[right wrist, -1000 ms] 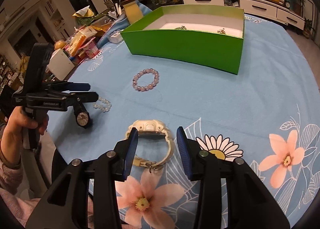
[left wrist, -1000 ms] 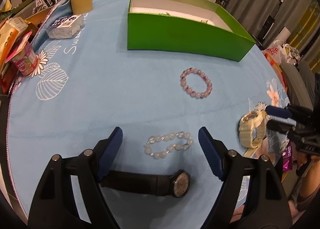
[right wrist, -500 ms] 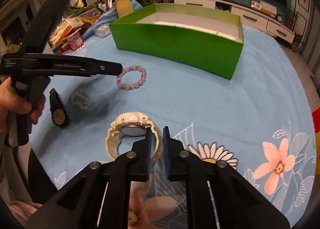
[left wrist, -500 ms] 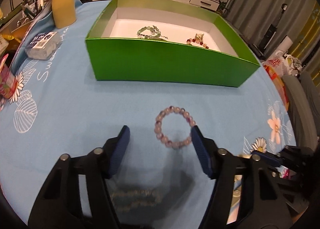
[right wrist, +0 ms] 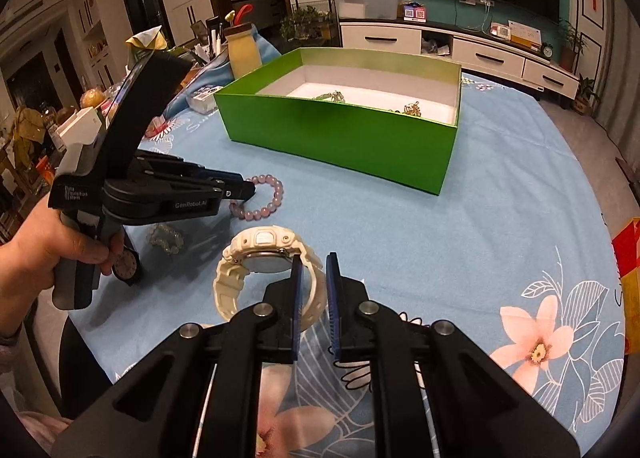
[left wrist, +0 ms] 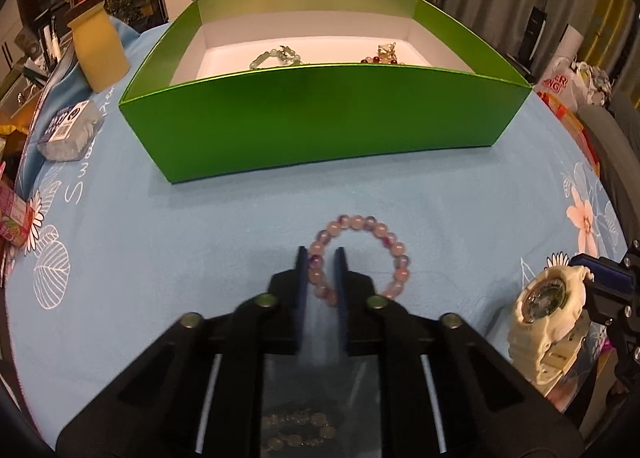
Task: Organize jewelry
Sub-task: 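Carry cream watch and lavender bracelet over the green box with both tools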
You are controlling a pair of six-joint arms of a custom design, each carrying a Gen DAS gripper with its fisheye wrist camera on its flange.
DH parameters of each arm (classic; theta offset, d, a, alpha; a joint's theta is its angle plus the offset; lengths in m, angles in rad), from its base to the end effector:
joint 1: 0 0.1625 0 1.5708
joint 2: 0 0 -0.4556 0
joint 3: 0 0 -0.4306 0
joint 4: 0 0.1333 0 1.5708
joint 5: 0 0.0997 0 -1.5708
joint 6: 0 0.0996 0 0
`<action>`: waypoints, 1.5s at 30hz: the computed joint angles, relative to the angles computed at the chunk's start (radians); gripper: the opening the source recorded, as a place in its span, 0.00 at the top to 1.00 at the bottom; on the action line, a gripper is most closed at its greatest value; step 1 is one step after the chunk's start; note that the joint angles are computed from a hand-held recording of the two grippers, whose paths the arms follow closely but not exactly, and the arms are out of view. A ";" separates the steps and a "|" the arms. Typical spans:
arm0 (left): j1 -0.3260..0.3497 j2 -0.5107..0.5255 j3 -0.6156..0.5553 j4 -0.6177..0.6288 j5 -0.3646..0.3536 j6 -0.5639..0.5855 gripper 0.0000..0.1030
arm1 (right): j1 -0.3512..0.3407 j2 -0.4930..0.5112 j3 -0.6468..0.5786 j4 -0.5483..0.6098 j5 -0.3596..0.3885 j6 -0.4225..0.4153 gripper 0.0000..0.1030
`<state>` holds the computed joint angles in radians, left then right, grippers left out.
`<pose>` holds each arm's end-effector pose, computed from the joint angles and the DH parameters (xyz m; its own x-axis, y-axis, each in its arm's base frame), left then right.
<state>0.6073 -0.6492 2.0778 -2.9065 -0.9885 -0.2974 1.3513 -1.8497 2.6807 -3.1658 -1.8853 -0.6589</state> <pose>-0.3160 -0.4486 -0.0804 -0.6552 0.5171 -0.5507 0.6544 0.7528 -0.0718 0.0342 -0.3174 0.2830 -0.7933 -0.1026 0.6002 -0.4154 0.8119 -0.4102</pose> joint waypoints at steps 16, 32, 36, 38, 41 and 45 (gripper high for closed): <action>-0.027 -0.118 0.105 -0.184 -0.067 -0.032 0.93 | 0.004 -0.068 0.001 -0.027 0.017 0.020 0.89; -0.038 -0.152 0.083 -0.046 -0.035 -0.036 0.64 | 0.029 -0.066 -0.033 -0.050 0.022 0.012 0.89; -0.009 -0.121 0.078 0.015 -0.010 -0.049 0.64 | 0.014 -0.065 -0.028 -0.039 0.025 0.016 0.89; 0.001 -0.107 0.078 0.037 0.001 -0.050 0.70 | 0.005 -0.069 -0.025 -0.035 0.030 0.016 0.89; 0.005 -0.089 0.086 0.024 0.025 -0.029 0.74 | 0.001 -0.067 -0.027 -0.034 0.030 0.023 0.89; 0.002 -0.076 0.085 0.012 0.045 -0.009 0.87 | 0.003 -0.054 -0.031 -0.040 0.024 0.030 0.89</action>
<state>0.6096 -0.7250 2.1630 -2.8941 -0.9438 -0.3060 1.3546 -1.9039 2.6495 -3.2058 -1.8616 -0.6291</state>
